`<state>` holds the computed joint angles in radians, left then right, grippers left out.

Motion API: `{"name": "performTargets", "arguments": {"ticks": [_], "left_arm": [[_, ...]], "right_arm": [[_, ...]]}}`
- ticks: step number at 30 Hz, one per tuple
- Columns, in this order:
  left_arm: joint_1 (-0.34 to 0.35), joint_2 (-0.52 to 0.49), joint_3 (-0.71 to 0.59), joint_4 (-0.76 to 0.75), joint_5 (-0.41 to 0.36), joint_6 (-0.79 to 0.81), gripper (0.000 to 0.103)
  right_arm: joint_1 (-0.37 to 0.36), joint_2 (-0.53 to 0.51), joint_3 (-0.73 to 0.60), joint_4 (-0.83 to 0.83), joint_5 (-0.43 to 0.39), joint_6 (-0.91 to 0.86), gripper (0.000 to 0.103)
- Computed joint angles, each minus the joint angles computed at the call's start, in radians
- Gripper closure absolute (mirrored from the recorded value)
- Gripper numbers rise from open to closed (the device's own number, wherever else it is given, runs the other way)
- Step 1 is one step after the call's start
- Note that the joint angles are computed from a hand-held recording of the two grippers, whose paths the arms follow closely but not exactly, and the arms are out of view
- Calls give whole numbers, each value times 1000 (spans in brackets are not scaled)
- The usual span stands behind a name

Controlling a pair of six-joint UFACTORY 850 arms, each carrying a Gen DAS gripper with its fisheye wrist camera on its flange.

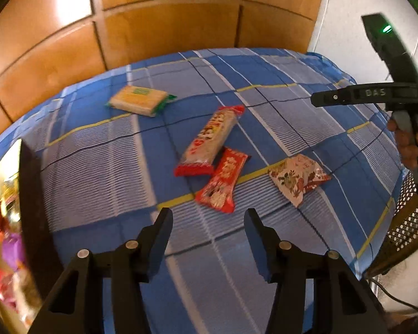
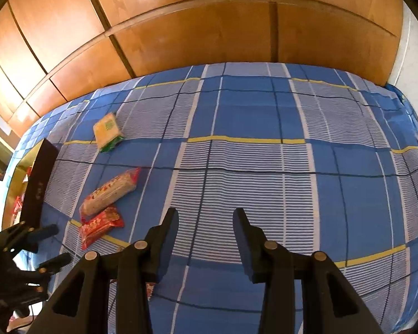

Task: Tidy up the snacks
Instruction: 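Move the left gripper to the long red-and-gold packet and grasp it, then grasp the floral-wrapped packet with the right gripper while the left holds the red-and-gold packet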

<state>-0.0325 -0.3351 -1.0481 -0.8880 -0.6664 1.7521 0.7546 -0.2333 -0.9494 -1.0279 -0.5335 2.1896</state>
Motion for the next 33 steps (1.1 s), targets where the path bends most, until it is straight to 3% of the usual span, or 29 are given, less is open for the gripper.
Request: {"name": "performTargets", "arguments": {"ticks": [12, 15, 16, 21, 28, 30, 33], "left_arm": [[-109, -71, -47, 37, 73, -72, 50], [-126, -72, -40, 24, 99, -97, 66], [-128, -69, -35, 18, 99, -97, 80], [-92, -34, 15, -15, 85, -76, 81], [15, 3, 79, -115, 67, 19, 81], [25, 4, 86, -137, 63, 38, 81], [26, 12, 102, -177, 76, 92, 81]], "right_arm": [[0, 4, -6, -42, 25, 17, 61], [-1, 5, -5, -38, 19, 13, 61], [-1, 5, -5, -33, 14, 11, 61], [-8, 6, 1, -20, 38, -8, 61], [-14, -13, -19, -155, 243, -56, 57], [-3, -36, -47, -111, 274, -167, 43], [18, -78, -100, 70, 272, -449, 40]]}}
